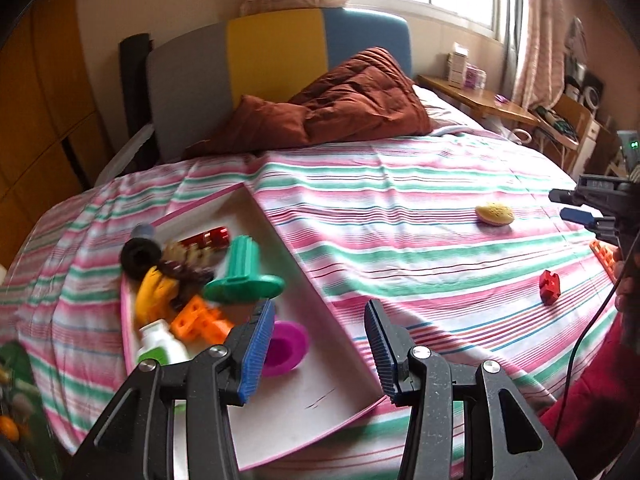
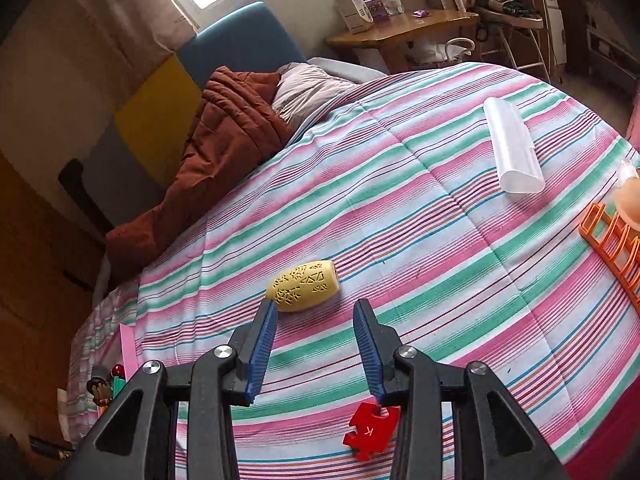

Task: Organize rigid objects
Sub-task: 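Move both tools from the tray toward the yellow egg and red puzzle piece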

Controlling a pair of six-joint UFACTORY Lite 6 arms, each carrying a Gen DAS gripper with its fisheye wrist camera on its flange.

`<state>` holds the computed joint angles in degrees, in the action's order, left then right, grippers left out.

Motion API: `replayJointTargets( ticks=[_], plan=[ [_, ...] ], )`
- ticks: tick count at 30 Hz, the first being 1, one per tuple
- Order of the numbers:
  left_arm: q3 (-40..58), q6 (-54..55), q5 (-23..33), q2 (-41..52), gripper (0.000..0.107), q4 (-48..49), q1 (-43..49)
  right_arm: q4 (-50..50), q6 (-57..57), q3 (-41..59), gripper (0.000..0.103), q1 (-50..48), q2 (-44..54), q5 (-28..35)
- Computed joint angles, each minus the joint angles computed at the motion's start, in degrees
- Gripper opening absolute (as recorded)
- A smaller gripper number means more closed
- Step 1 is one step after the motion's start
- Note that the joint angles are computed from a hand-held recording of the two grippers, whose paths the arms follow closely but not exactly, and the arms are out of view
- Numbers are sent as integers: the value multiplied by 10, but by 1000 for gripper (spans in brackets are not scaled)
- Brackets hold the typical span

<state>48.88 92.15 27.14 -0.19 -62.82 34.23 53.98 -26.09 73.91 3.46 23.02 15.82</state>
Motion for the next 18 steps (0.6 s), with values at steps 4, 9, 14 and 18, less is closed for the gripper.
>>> replayJointTargets(
  ticks=[4, 9, 14, 18],
  plan=[
    [-1, -28, -26, 3, 48, 9, -53, 39, -34, -5, 39, -4, -3, -3],
    [8, -57, -52, 20, 48, 24, -107, 85, -72, -11, 39, -12, -5, -6],
    [19, -97, -74, 42, 48, 50, -153, 163, -138, -19, 39, -26, -8, 5],
    [30, -123, -88, 58, 48, 66, -181, 199, -166, -22, 39, -34, -9, 13]
  ],
)
